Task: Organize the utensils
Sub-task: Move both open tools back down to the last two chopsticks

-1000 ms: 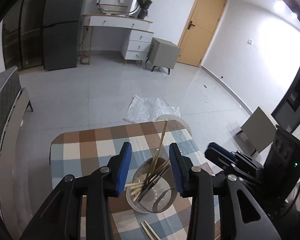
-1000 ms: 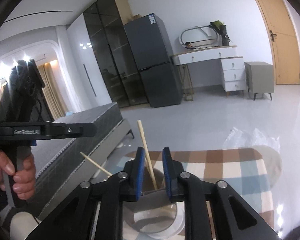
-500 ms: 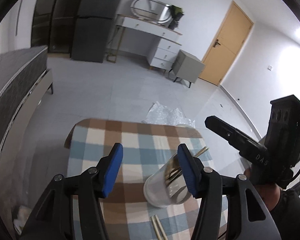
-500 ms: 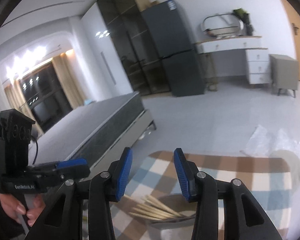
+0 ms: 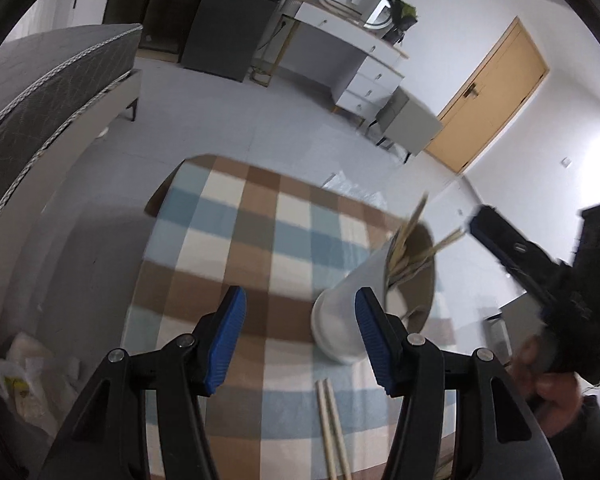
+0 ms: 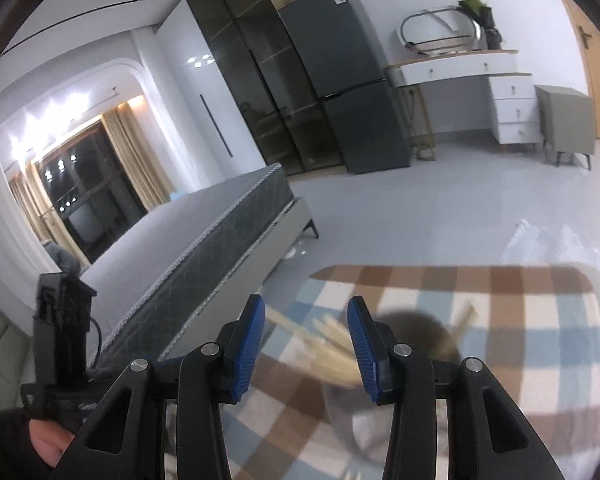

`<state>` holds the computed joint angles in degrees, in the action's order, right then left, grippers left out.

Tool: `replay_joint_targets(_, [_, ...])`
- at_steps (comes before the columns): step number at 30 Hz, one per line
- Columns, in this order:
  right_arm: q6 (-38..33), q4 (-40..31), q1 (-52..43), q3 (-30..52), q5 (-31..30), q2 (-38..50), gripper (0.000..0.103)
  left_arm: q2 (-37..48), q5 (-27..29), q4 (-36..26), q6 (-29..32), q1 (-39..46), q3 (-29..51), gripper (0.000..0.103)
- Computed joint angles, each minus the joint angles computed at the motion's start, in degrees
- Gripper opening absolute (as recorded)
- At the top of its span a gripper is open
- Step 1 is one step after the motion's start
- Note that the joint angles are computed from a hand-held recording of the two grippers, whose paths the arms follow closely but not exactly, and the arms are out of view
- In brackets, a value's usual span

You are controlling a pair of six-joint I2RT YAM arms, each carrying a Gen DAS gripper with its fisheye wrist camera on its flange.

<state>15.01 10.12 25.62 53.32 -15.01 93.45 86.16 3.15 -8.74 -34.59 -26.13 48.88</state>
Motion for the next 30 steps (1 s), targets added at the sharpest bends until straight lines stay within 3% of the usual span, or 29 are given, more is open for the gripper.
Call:
replay_joint_targets(1, [-0.06, 0.33, 0.48, -1.74, 1.09, -1.36, 0.043, -0.06, -0.62, 0.24, -0.37, -0.63, -0.83, 0.059])
replay_joint_targets(6, [0.48, 0.97, 2.82, -14.61, 6.21, -11.29, 0.055, -0.27, -6.02, 0.97, -4.41, -6.40, -4.11, 0.063])
replay_joint_targets(7, [0.79, 1.51, 3.53, -18.01, 7.32, -13.63, 0.058, -0.89, -7.40, 1.51, -5.27, -7.60, -5.24, 0.068])
replay_joint_targets(9, [1.90, 1.82, 4.57, -21.42, 8.77, -15.13, 0.063, -1.20, -10.59, 2.27, -6.16, -9.96, -6.62, 0.080])
replay_joint_targets(12, [3.46, 2.39, 5.43, -24.55, 10.22, -14.67, 0.063, -0.57, -15.69, 1.06, -6.75, -13.98, -7.38, 0.082])
replay_joint_targets(20, [4.04, 3.67, 8.27, -25.55, 13.11, -5.85, 0.063, 4.57, -19.81, 1.77, -9.82, -16.42, -9.40, 0.082])
replay_joint_targets(25, [4.79, 4.13, 9.23, -24.99, 13.95, -1.32, 0.063, 3.25, -22.28, 1.05, -10.69, -15.35, -9.75, 0.082])
replay_joint_targets(30, [5.77, 1.96, 9.54, -22.43, 14.73, 2.26, 0.063, 4.00, -20.67, 3.52, -10.34, -13.42, -10.32, 0.082])
